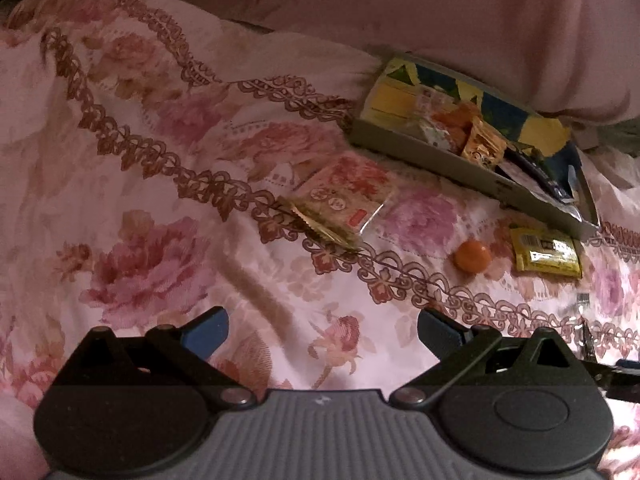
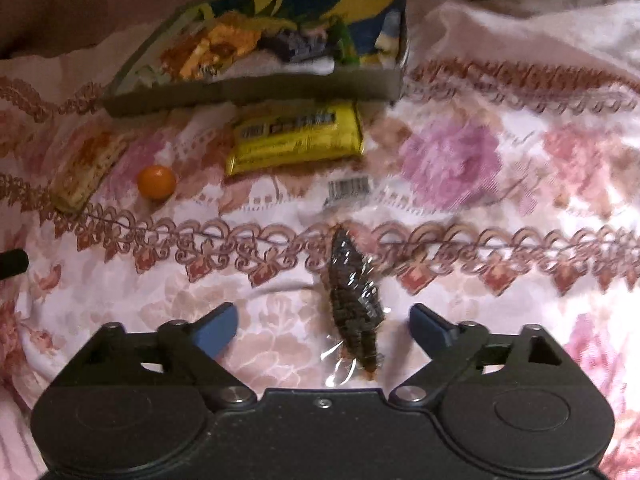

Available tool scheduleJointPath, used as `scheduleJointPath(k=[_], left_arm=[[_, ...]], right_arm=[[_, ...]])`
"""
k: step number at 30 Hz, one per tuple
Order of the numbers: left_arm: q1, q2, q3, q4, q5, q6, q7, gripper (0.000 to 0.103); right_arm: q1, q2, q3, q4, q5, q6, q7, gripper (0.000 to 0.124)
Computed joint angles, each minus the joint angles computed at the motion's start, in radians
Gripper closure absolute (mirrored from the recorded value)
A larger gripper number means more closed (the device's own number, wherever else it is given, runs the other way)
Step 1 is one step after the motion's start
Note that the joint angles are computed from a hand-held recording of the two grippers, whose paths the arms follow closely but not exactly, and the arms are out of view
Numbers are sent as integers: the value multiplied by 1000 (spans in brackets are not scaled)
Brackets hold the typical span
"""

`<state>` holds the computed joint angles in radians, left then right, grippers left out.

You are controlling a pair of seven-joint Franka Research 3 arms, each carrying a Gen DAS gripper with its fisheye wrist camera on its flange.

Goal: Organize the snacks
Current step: 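Move the right gripper over the dark wrapped candy, then close the right gripper on the dark candy while the left gripper approaches the yellow bar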

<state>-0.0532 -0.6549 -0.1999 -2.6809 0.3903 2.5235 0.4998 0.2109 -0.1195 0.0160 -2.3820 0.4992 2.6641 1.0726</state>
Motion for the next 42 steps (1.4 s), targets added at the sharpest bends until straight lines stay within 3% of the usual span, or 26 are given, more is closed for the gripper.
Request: scheduleJointPath(k=[2, 8, 15, 18, 21, 25, 32, 35, 38, 42], left_arm=[[0, 2, -1, 0, 2, 1, -1, 0], [-25, 70, 0, 32, 23, 54, 68, 0], [-11, 190, -49, 113, 162, 170, 170, 0], [-25, 243, -23, 153, 190, 236, 279, 0], [2, 315, -32, 212, 253, 297, 343, 0], [16, 421, -34, 282, 317, 364, 414, 0], [-50, 580, 17, 366, 239, 449, 718, 0], [-81, 632, 36, 383, 68, 500, 966, 0], [-93, 671, 22, 413, -117, 497, 1175, 0], [-81, 728, -12, 469, -268, 479, 1322, 1]], right_arm=[[0, 8, 1, 3, -1, 3, 4, 40], [13, 17, -4, 5, 71, 46, -64, 74], [17, 47, 4, 22, 112, 100, -83, 74], [12, 63, 8, 37, 104, 110, -24, 74], [2, 62, 10, 39, 56, 114, 68, 75], [-7, 55, -4, 43, 113, 89, 109, 75], [-36, 81, -24, 93, 231, -15, 188, 74], [-47, 86, -24, 101, 263, -37, 205, 74], [-52, 86, -21, 103, 278, -46, 215, 74], [-57, 89, -21, 110, 304, -65, 224, 74]])
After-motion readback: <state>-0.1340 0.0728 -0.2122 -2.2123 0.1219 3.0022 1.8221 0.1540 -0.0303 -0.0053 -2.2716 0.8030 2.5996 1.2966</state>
